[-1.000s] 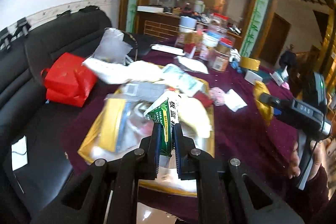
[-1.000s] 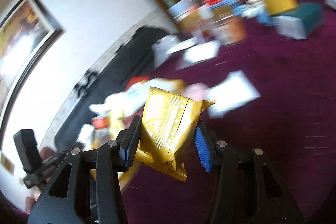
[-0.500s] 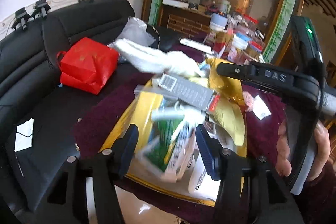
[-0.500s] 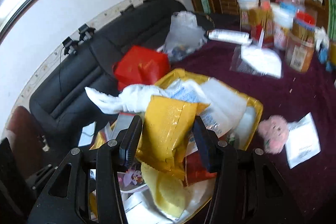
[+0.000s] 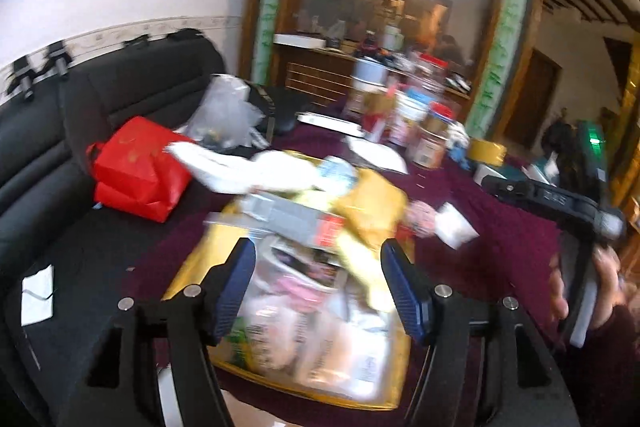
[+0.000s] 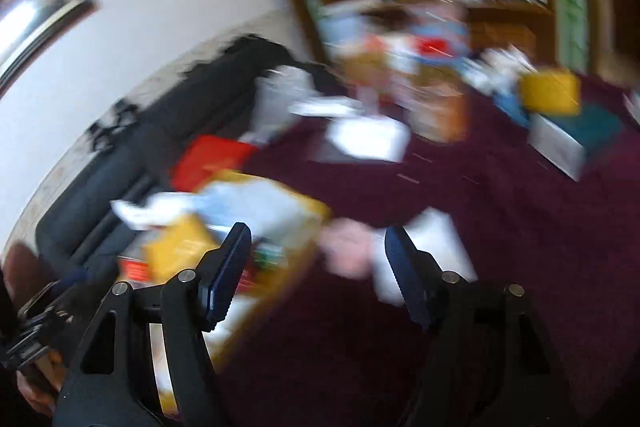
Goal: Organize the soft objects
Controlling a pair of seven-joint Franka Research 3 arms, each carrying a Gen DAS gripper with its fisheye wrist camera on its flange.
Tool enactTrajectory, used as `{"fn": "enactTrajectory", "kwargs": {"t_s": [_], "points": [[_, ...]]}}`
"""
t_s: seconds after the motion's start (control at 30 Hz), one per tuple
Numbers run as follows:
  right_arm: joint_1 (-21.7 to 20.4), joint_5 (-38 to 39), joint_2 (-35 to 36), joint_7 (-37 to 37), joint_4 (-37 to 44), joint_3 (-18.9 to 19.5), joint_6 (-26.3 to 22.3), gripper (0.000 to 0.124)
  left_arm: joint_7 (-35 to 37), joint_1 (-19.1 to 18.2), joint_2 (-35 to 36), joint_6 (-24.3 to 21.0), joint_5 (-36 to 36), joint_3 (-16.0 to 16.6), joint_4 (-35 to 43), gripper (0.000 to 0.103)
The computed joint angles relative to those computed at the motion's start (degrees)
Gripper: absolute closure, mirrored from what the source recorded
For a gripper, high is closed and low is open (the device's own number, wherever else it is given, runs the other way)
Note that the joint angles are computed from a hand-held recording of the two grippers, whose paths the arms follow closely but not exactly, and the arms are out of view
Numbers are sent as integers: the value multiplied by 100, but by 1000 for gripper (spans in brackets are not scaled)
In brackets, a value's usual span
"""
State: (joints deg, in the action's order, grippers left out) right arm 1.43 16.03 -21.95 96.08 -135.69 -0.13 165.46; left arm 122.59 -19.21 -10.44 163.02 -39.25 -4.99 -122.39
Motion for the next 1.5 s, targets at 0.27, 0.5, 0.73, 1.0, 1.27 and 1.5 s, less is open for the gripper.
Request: {"fn": "enactTrajectory", "kwargs": {"t_s": [0.27,0.5,0.73,1.0,1.27,1.5], "points": [[-782,-739,312,691,336,-104,-1645,53,236,-104,170,-747,220,-283,162,37],[-467,-1251,1235,296,1091,-160,-1956,53,44,63,223,-878,260,-325,239,37],[-306,-2005,1702,-360,1354,-223,-1817,30,-25,197,360,-1084,130,-337,373,37],[-300,-1837,2011,97,1628,-368,-1746,36,108,247,293,-1221,74,-380,362,37],[-408,-1726,1285,374,946,-391,-1686,108,42,183,394,-1427,272,-494,578,37],[-376,-322,688,-394,404,-783,-1938,114,-97,64,383,-1453,581,-642,616,37]]}}
